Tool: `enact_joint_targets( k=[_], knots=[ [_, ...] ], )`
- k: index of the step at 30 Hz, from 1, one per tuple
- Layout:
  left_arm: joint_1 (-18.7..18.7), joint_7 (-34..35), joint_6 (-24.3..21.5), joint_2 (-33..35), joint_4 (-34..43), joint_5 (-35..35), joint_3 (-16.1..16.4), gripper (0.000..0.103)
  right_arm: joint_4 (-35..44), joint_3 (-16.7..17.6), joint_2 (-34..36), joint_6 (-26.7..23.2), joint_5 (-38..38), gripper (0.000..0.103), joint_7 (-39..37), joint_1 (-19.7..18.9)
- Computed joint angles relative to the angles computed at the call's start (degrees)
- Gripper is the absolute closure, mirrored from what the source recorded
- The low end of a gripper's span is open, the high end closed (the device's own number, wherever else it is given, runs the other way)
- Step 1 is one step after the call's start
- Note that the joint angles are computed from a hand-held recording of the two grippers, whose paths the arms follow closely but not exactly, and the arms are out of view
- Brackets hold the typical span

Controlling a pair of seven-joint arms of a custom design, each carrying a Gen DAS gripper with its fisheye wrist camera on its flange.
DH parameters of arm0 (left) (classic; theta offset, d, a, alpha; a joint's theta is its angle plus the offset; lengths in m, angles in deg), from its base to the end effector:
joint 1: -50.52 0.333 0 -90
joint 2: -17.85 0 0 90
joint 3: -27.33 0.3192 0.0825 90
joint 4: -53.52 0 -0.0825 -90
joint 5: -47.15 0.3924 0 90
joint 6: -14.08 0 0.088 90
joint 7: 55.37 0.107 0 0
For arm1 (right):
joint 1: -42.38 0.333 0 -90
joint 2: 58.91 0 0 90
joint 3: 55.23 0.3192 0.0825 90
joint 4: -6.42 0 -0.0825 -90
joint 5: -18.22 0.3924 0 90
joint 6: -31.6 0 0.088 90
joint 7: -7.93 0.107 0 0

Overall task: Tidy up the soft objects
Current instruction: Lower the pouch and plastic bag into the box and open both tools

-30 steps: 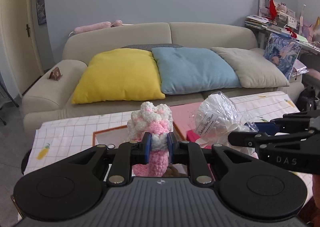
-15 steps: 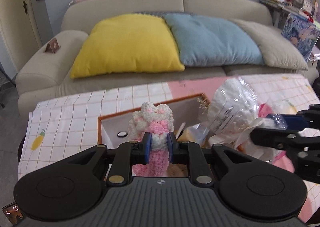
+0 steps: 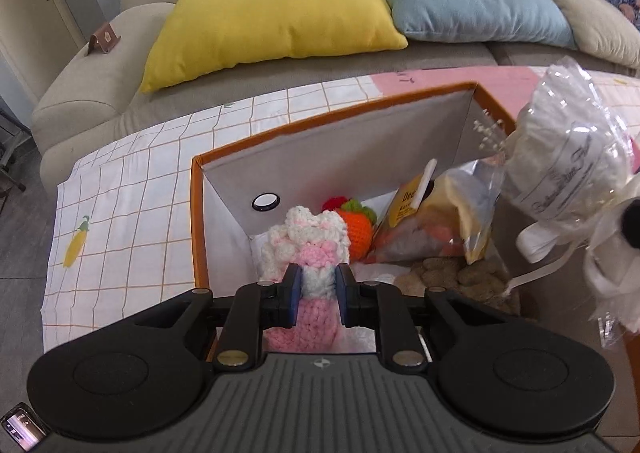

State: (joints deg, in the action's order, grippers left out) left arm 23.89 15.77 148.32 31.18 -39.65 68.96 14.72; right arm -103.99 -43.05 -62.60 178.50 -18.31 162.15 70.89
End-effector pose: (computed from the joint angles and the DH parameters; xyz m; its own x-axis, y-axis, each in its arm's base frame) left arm 0.5397 -0.4147 0.5427 -0.4679 -0.8706 -0.1524 -0.7163 0.4745 -0.5115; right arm 0.4447 0.3987 0.5941 0.0887 -0.9798 -0.1794 -0.6779 0.0726 -0.7315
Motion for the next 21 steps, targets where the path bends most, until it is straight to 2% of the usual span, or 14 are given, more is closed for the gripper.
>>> enact_joint_targets(
  k=[3, 5, 8, 11, 15, 19, 21],
  knots=[
    [-0.45, -0.85, 0.36, -0.73, -0.87, 1.86, 0.16, 0.071, -0.88, -0.14, -0.63, 0.4, 0.78, 0.07, -0.1, -0.09],
    [-0.19, -0.77, 1.12, -1.72, -1.78, 1.45, -0.13, 0.057, -1.65, -0.18, -1.31, 0.89, 1.48, 0.07, 0.11, -0.24],
    [-0.06, -2.82, 3.19, -3.99, -3.93, 2.3, -0.35, 0.045, -2.58, -0.04, -2.34, 1.86, 2.51, 0.07, -0.71, -0.36],
    [1.17, -4.53, 5.65, -7.37, -6.75, -1.94, -1.38, 0.044, -3.57, -0.18, -3.29, 3.33, 6.49, 0.07, -6.12, 0.23],
    [2.82, -8.43, 8.5, -13.12, -12.14, -8.17, -2.89, 0.044, -4.36, -0.82, -3.88, 3.88, 17.49, 0.07, -18.76, 2.3],
    [4.14, -16.07, 8.86, -17.87, -16.79, -4.9, -4.94, 0.044, -4.73, -0.73, -3.86, 2.54, 25.76, 0.07, -30.24, 4.26],
    [4.78, -18.3, 8.63, -19.58, -18.49, -3.73, -5.98, 0.044, -3.18, -0.44, -2.72, -0.98, 28.36, 0.07, -34.26, 4.83]
  ],
)
